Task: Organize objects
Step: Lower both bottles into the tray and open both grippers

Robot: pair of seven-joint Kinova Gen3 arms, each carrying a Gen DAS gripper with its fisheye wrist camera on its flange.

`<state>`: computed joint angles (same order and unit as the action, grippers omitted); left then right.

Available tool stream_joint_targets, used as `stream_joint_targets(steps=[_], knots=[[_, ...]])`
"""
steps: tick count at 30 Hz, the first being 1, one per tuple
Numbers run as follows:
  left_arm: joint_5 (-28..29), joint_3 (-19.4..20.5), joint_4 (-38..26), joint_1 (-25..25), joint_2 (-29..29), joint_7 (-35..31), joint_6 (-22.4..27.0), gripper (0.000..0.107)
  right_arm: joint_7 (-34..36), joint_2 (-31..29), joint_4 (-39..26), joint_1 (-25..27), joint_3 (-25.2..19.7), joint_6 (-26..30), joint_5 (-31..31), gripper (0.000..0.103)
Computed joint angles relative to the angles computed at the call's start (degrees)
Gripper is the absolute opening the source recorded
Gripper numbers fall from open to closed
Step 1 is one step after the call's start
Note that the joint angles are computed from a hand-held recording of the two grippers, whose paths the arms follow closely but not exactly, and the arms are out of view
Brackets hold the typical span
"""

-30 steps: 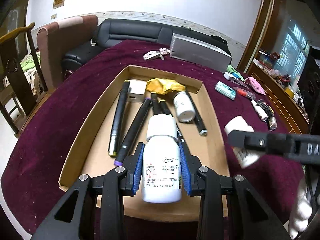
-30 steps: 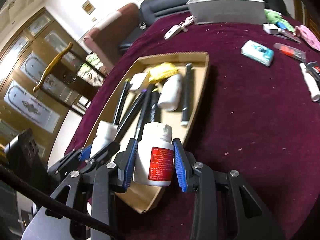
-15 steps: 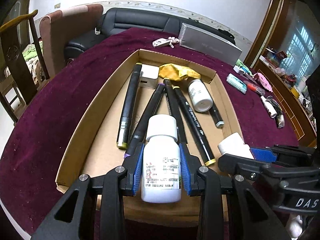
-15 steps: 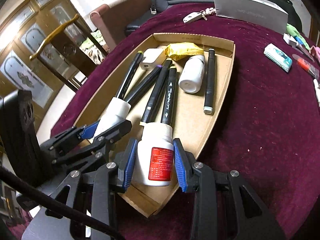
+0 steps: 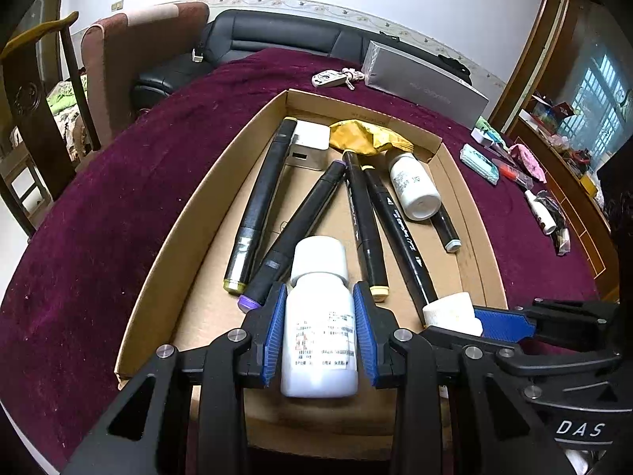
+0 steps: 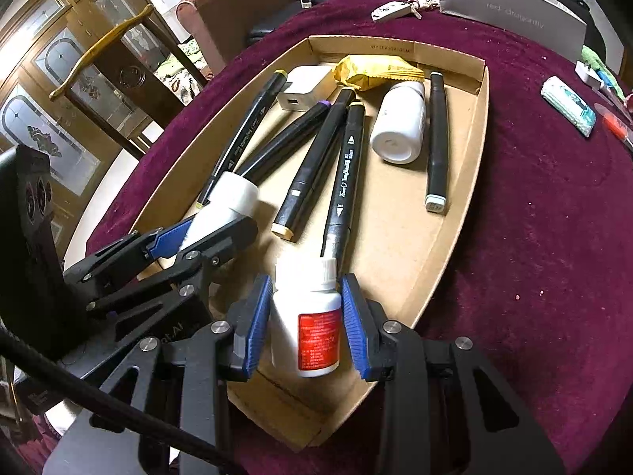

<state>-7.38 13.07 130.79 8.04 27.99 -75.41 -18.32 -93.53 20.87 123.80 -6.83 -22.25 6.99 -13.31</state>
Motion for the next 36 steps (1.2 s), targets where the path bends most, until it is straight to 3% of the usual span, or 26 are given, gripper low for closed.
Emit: stream_joint_targets(steps=[6,11,15,19,28,36], knots=[[-0.43,0.06,-0.09,-0.70,0.13,0.22,-0.19,0.029,-0.62,0.42,-0.53,-1.43,1.23,0.28,0.39,0.034],[-2.81,2.71,0.40,-4.36,0.19,2.56,-0.85,0.031,-1.31,0.54,-0.65,-2.47,2.20,0.19,0.74,0.034],[-2.42,1.79,1.04,-3.75,-0.81,3.47,-1.53,0.035,-1.59,0.56,-0.51,-1.58,1.07,-0.02,0.46,0.038],[-0.78,0.05,1.81,-2.07,-2.47,3.87,-2.12,0.045,-2.18,-0.21,0.46,-1.21,0.66,-1.15,0.41,0.044],[4.05,-4.07,2.69,4.00,-5.48,1.10,-2.06,0.046,-2.49,-2.18,2.92,5.31,-5.79,-3.42,0.59,0.044],[14.56,-10.08,3.40,13.27,-8.65,-6.69,-1.26,0.048,-3.72,-3.49,5.47,13.42,-13.74,-6.05,2.28,0.044]])
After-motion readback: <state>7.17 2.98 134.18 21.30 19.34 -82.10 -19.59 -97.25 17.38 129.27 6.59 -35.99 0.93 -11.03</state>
